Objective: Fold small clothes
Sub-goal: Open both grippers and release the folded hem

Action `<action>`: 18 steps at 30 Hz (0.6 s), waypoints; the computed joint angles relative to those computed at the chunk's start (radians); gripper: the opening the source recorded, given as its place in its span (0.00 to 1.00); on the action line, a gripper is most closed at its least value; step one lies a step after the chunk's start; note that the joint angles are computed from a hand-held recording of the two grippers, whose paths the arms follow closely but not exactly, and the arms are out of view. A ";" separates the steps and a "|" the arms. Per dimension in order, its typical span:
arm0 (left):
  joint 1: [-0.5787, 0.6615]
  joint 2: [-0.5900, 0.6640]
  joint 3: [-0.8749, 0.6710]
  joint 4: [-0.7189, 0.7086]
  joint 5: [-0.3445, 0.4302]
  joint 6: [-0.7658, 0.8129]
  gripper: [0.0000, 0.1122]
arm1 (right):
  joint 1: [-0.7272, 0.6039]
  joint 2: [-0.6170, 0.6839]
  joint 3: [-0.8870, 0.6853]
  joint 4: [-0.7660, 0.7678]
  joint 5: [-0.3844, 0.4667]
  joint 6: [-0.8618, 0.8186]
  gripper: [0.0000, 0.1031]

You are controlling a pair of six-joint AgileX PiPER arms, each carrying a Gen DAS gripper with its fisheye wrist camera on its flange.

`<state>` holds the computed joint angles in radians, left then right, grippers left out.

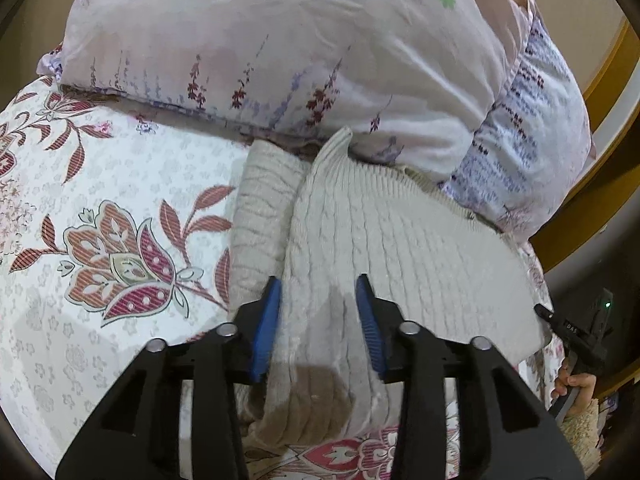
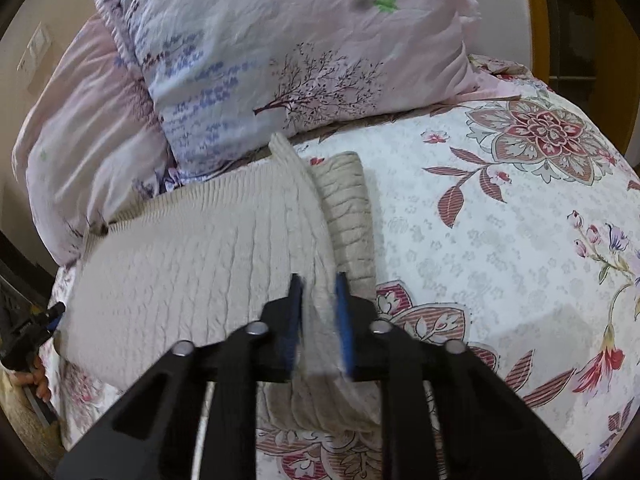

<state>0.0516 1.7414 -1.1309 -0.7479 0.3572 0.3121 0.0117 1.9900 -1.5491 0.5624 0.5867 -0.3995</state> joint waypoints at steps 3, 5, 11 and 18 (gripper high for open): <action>0.006 0.000 0.009 -0.021 0.015 0.028 0.10 | -0.002 -0.019 0.027 0.028 -0.019 -0.022 0.11; 0.022 -0.006 0.023 -0.101 0.028 0.102 0.07 | -0.007 -0.040 0.053 0.057 -0.036 -0.049 0.11; 0.054 -0.049 0.056 -0.182 0.075 0.202 0.06 | -0.014 -0.107 0.129 0.101 -0.071 -0.090 0.10; 0.074 -0.079 0.092 -0.182 0.097 0.226 0.04 | -0.005 -0.146 0.195 0.020 -0.094 -0.012 0.10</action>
<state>0.1253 1.6621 -1.0389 -0.9298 0.4538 0.5384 0.0067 1.8438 -1.3544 0.5826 0.4926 -0.4115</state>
